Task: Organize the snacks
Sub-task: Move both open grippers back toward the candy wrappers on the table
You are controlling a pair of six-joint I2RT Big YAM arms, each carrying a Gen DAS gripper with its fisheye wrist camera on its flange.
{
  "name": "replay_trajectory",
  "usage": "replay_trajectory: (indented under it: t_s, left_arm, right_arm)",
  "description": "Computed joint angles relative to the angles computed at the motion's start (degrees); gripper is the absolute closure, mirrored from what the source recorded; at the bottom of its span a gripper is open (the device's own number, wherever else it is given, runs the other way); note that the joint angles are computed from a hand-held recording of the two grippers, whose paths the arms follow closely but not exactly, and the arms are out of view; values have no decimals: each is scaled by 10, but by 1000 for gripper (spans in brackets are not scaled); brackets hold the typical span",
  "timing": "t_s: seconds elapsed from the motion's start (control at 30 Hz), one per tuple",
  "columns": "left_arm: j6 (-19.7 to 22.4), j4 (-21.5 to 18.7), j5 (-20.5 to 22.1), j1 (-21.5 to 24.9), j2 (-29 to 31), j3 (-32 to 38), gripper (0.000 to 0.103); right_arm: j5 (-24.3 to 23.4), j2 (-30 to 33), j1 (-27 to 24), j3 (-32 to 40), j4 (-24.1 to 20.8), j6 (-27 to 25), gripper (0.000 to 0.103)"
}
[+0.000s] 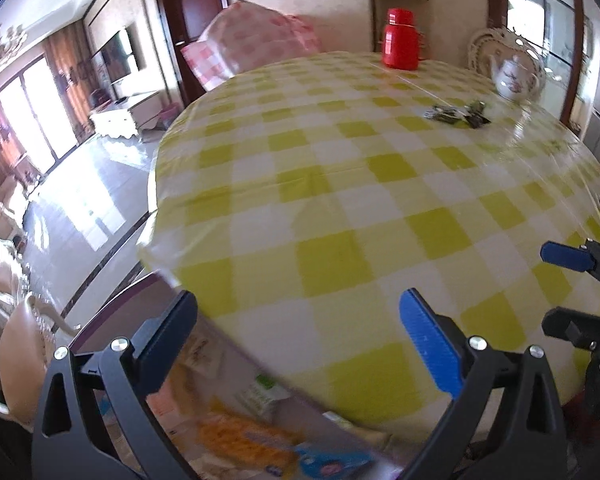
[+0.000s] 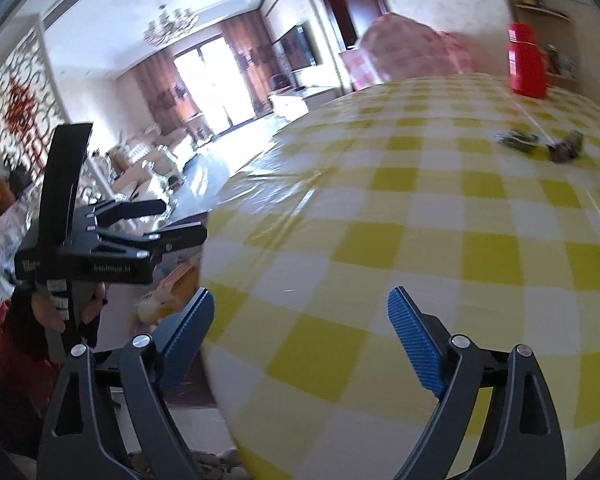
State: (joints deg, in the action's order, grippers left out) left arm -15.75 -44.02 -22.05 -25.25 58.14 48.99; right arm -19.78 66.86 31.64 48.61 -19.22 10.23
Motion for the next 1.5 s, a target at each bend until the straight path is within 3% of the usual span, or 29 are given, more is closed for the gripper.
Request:
replay_trajectory:
  t_s: [0.27,0.47,0.6,0.73,0.83,1.0,1.17,1.23,1.37,1.5]
  left_arm:
    - [-27,27,-8,-65,125,94,2]
    - [-88,75,39,-87,247,196,2]
    - [-131,113,47,-93,326,255,2]
    - [-161,136,66,-85,399,317,2]
    - [-167,144,58,-78,437,355,2]
    - [-167,162,66,-64,469,390,2]
    - [-180,141,115,-49,487,412,2]
    - [-188,158,119,-46,480,398,2]
    - [-193,169,138,-42,475,389,2]
    - [-205,168,146,-39,475,388,2]
  right_arm:
    - [-18,-36,-98,-35,20,27,15]
    - [-34,-46,-196,-55,30,59,15]
    - [-44,-34,-243,-52,33,73,15]
    - [-50,-24,-281,-48,25,67,15]
    - [-13,-4,-288,-25,-1,32,15]
    - [44,76,-286,56,-42,-21,15]
    - [111,195,-276,177,-47,-14,15]
    - [134,240,-267,224,-45,-14,15]
    - [140,346,-245,351,-94,-41,15]
    - [166,406,-226,437,-121,-79,15]
